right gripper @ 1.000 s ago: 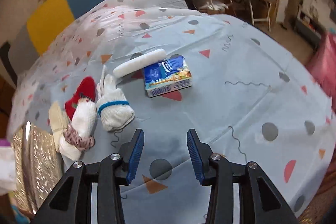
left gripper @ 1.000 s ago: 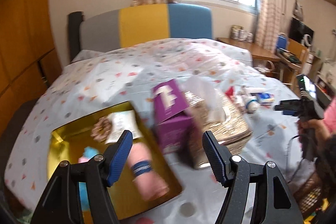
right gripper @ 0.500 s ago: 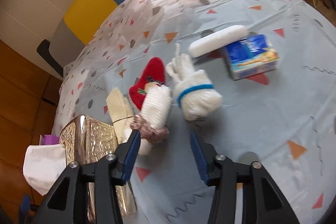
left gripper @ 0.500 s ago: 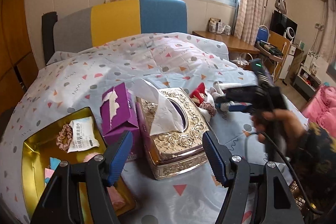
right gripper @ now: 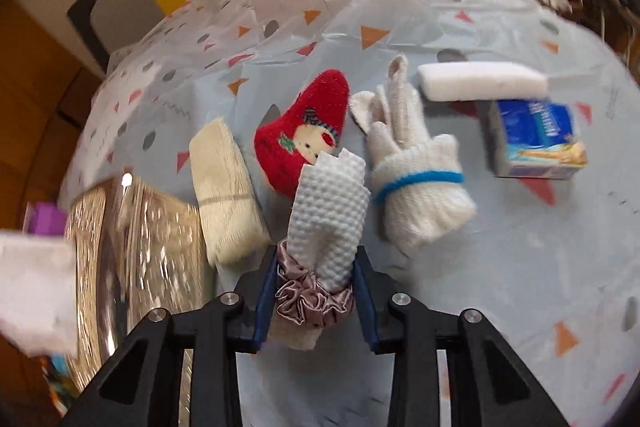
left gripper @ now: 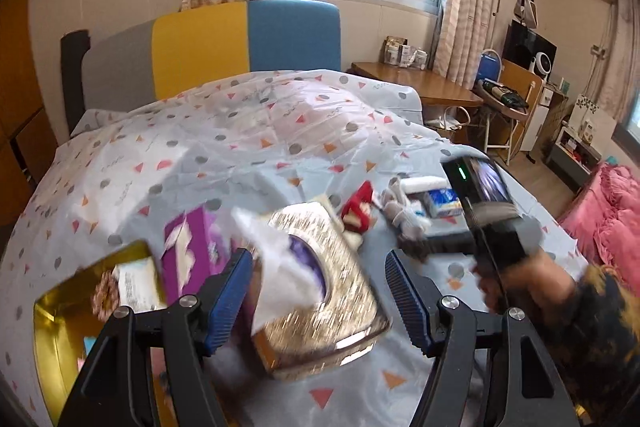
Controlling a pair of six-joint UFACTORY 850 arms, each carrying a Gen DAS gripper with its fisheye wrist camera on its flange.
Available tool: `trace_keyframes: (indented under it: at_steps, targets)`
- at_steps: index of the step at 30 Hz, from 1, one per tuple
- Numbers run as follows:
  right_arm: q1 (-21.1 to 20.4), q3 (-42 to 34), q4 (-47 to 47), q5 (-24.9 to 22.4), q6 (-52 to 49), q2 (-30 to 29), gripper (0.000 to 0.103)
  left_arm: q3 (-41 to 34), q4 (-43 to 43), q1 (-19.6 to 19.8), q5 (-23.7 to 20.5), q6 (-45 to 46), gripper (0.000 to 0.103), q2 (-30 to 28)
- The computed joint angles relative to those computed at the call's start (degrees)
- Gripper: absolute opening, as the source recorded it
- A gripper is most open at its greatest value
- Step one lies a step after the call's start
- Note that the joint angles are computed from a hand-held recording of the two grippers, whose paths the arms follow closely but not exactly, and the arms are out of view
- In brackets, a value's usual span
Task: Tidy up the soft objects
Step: 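Reach left tool to the cream gauze roll and grasp it while right tool holds waffle cloth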
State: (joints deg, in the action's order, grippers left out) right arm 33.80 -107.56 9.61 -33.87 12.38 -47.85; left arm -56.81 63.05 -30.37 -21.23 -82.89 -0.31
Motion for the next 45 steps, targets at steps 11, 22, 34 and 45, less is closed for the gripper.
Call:
trace_keyframes:
  at_steps: [11, 22, 34, 45]
  targets:
    - [-2.1, 12.5, -0.8, 5.7, -2.8, 7.2, 0.035, -32.1, -45.0, 6.9, -11.2, 46.2, 0.070, -25.4]
    - [-3.4, 12.1, 4.7, 6.4, -5.3, 7.1, 0.035, -58.4, -58.7, 10.4, -30.8, 55.3, 0.070, -47.5]
    - [-3.7, 12.5, 4.0, 7.0, -3.8, 7.5, 0.035, -69.6, -66.1, 11.5, -39.3, 57.6, 0.073, -56.7]
    - [-4.4, 13.3, -1.1, 7.1, 3.3, 8.0, 0.035, -64.5, -73.1, 8.0, -35.7, 68.6, 0.075, -53.3]
